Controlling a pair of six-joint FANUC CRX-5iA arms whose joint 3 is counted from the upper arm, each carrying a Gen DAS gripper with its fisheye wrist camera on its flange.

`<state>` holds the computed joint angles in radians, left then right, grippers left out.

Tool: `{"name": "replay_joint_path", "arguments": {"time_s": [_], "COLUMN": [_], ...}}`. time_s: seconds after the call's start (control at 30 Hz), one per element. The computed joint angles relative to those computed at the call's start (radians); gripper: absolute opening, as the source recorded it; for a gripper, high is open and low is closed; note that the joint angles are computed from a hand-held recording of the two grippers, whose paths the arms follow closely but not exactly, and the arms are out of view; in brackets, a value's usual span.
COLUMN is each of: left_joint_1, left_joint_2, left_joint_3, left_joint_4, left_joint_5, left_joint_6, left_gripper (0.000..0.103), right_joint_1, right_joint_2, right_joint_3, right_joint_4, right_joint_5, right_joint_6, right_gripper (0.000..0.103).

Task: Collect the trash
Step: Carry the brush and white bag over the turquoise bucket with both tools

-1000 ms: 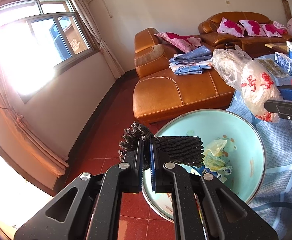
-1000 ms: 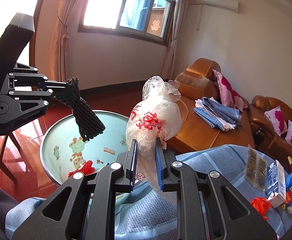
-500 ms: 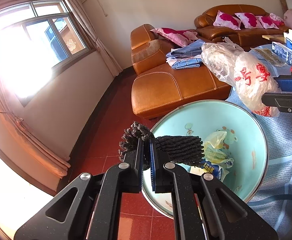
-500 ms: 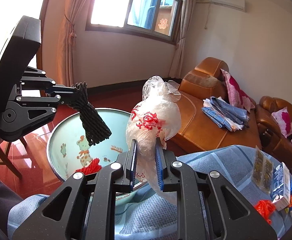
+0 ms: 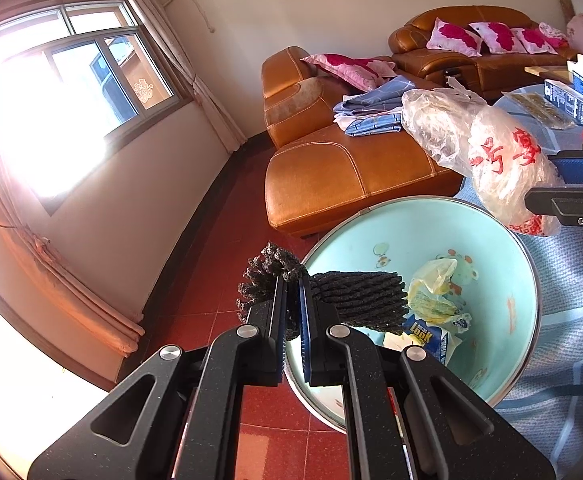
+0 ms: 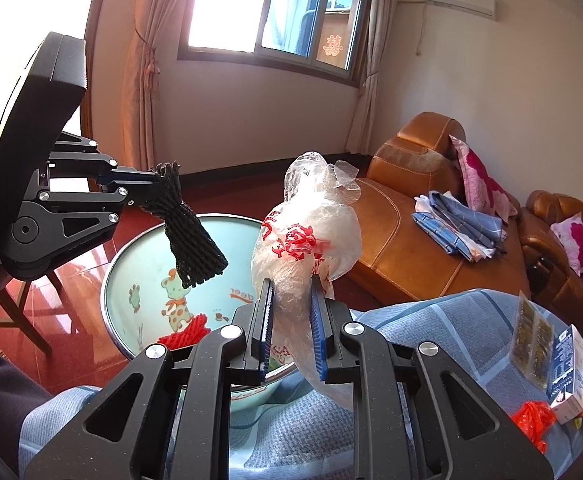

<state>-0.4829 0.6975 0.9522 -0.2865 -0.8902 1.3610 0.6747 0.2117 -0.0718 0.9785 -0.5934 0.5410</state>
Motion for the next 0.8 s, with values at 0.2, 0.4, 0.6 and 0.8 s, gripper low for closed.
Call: {"name": "replay_joint_path", "arguments": {"time_s": [0.2, 0.4, 0.6, 0.8], "left_joint_1": [0.006, 0.01, 0.015, 0.016], "left_joint_2": [-0.002, -0.004, -0.004, 0.002], "left_joint_3": [-0.004, -0.008, -0.009, 0.002], "left_joint_4": [0.011, 0.02, 0.042, 0.047], "left_joint_5": [0.002, 0.004, 0.0, -0.007], "left_joint_6": [-0.003, -0.007, -0.011, -0.013], "left_gripper": [0.006, 0.007, 0.007, 0.007], "right_joint_1": [0.0, 0.002, 0.004, 0.006], "right_joint_2": [0.0, 0.001, 0.004, 0.006], "right_joint_3": [-0.001, -0.001, 0.0, 0.002], "right_joint_4": [0.004, 0.005, 0.005, 0.007], "right_joint_5": [0.0, -0.002, -0.001, -0.003], "right_joint_6": [0.0, 0.0, 0.007, 0.007], "right_gripper": [0.018, 0.018, 0.018, 0.018]}}
